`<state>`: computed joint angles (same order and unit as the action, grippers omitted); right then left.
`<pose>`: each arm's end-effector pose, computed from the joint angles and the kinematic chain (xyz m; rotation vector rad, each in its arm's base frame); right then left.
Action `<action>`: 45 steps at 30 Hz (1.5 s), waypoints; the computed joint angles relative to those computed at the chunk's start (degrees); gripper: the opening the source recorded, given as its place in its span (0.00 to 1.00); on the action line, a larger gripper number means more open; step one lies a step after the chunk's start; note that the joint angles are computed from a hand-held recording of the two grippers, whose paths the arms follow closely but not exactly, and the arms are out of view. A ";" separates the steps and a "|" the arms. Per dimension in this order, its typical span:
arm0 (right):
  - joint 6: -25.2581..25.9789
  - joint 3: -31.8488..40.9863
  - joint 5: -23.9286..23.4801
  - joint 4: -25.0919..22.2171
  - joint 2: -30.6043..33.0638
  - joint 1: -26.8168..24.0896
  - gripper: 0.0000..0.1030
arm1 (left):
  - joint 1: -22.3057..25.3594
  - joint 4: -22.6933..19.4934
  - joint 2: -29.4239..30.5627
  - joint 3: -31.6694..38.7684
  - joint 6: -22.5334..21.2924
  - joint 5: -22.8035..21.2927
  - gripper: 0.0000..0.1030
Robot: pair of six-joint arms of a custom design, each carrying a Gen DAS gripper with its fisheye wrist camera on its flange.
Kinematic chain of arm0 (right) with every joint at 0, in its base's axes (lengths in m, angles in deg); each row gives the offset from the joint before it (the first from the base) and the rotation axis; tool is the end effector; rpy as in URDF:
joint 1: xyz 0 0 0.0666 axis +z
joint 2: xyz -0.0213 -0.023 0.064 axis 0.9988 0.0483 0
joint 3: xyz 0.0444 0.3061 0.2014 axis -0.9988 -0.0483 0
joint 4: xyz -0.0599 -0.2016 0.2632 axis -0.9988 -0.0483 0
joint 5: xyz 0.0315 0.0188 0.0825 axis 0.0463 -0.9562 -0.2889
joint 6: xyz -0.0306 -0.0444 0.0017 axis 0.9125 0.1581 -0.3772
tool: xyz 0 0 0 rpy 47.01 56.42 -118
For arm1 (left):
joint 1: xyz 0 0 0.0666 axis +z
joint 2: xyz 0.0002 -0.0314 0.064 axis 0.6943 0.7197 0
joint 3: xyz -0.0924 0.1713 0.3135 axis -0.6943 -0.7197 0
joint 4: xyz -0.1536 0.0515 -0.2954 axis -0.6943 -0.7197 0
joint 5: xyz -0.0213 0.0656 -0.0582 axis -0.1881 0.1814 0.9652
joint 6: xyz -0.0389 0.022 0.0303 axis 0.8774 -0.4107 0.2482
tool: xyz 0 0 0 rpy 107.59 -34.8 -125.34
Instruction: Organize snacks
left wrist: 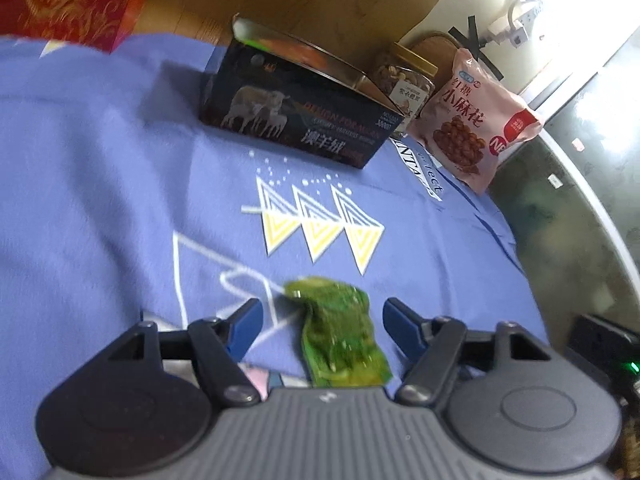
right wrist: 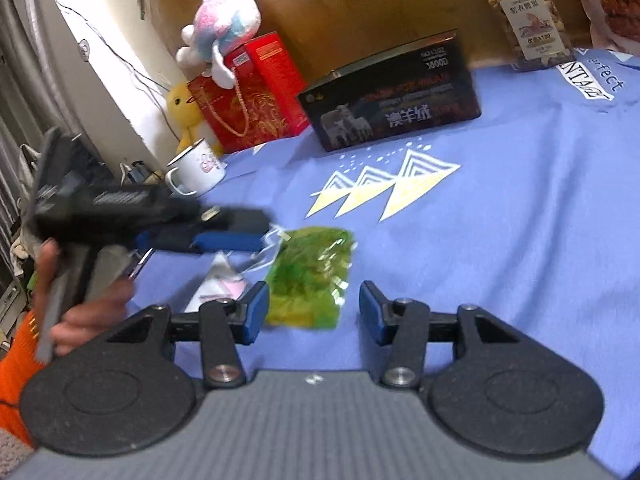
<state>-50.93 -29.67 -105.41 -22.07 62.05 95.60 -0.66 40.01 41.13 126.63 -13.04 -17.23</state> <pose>0.3845 0.0786 0.2205 -0.4215 2.2021 0.8889 0.3238 -0.3212 0.2500 -0.0124 2.4043 -0.8226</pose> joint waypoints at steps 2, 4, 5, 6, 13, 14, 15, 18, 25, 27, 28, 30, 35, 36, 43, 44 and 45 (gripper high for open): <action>2.17 1.89 -0.77 -1.34 1.90 0.17 0.52 | -0.06 2.54 -0.24 -1.55 2.32 1.70 0.66; 3.89 2.72 -2.72 -0.67 3.33 0.41 0.53 | 0.02 4.95 0.76 -2.22 4.35 3.97 0.64; 4.54 3.12 -3.19 -0.58 3.88 0.77 0.53 | -0.32 7.23 1.17 -2.97 5.07 3.46 0.59; 4.83 3.04 -3.31 -0.35 3.96 1.23 0.55 | -0.78 7.80 1.43 -3.08 5.04 2.26 0.54; 4.60 1.31 0.91 4.16 3.42 3.28 0.62 | 0.55 8.39 2.44 -2.07 5.89 0.36 0.18; 5.23 1.25 1.47 4.25 3.36 3.56 0.62 | 1.03 9.87 2.46 -2.14 5.73 0.74 0.14; 5.74 1.27 2.01 4.37 3.40 3.79 0.62 | 1.63 11.79 2.66 -2.08 5.32 1.89 0.13; 6.05 1.41 6.14 5.48 3.58 5.12 0.56 | 1.53 10.09 4.24 1.12 2.44 -0.07 0.13; 3.89 2.50 10.49 7.45 4.88 5.52 0.32 | 2.87 12.38 4.79 1.17 4.41 1.99 0.13; 3.38 2.38 11.56 9.04 4.40 5.80 0.29 | 3.15 13.82 3.93 1.00 4.09 2.61 0.13; 3.15 2.45 11.82 10.51 4.15 5.76 0.29 | 3.18 13.75 3.61 1.58 3.05 2.08 0.14; 3.42 3.44 13.02 12.86 3.86 5.79 0.29 | 3.76 13.54 2.97 3.20 0.65 1.47 0.14; 7.13 12.55 17.44 13.05 7.20 5.99 0.28 | 6.35 12.46 4.82 10.51 -4.20 0.64 0.14; 8.42 15.07 19.18 12.73 8.67 6.23 0.27 | 7.15 12.41 6.17 12.71 -4.74 0.94 0.15; 13.77 31.79 32.97 3.62 18.79 5.76 0.34 | 8.41 -6.97 21.78 37.04 -9.75 -9.16 0.32; 12.63 30.68 32.62 4.45 18.15 5.04 0.34 | 7.92 -9.20 23.09 38.77 -10.85 -12.44 0.32; 10.92 28.63 30.83 5.74 16.95 4.17 0.36 | 7.63 -8.54 22.80 37.79 -10.96 -13.89 0.32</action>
